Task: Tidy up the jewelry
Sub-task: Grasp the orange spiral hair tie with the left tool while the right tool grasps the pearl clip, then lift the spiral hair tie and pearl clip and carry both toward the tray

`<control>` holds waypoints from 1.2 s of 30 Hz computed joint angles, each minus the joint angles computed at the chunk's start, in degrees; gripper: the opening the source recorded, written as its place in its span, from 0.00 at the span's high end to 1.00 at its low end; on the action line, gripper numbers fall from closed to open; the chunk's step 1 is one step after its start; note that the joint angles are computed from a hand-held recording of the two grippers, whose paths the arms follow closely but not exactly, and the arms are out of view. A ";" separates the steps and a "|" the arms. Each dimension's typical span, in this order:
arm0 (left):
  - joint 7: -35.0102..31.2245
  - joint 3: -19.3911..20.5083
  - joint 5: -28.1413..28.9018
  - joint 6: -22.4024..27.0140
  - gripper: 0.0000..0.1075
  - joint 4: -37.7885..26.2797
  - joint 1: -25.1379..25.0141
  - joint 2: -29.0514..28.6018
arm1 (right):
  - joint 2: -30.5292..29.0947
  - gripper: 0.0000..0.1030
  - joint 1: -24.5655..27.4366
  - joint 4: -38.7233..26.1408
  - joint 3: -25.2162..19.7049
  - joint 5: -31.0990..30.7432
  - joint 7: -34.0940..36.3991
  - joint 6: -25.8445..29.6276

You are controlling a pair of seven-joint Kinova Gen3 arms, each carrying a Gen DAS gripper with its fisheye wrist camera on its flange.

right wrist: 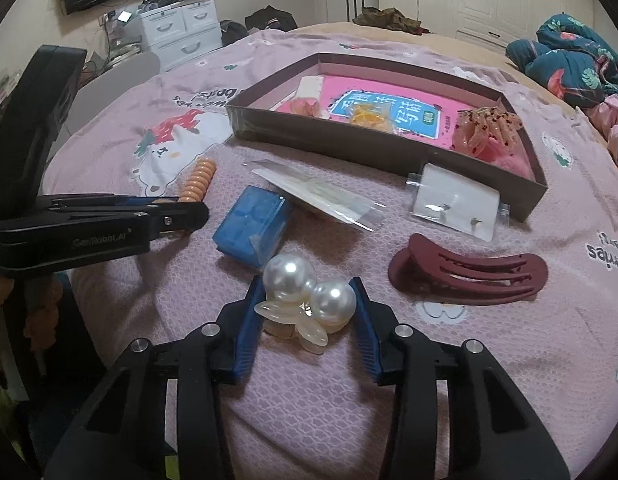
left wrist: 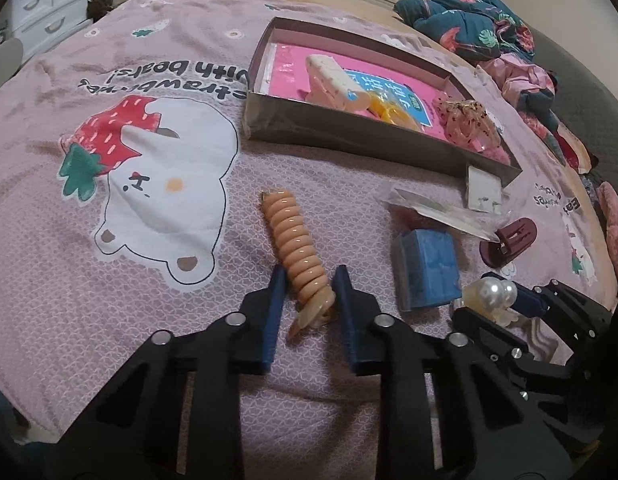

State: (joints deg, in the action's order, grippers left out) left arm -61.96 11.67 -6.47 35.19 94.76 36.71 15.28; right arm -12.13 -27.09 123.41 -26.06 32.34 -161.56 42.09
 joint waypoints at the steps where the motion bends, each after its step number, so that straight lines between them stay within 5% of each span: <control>1: -0.16 0.10 0.31 -0.30 0.86 0.20 -0.20 -0.10 | -0.20 0.60 -0.02 0.03 0.08 -0.12 0.08 0.15; 23: -0.71 1.31 1.59 -4.49 0.87 4.28 -1.82 -5.82 | -8.15 0.60 5.85 -0.03 -1.74 -5.84 5.03 4.61; 36: 0.76 1.94 -1.05 -3.25 0.87 0.17 -0.36 -5.33 | -13.50 0.60 12.50 -0.32 -2.69 -9.26 9.73 4.97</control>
State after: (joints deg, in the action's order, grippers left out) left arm -61.20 13.61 -7.52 31.94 94.93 36.35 9.95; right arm -25.63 -14.59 123.09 -28.75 23.09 -151.84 47.06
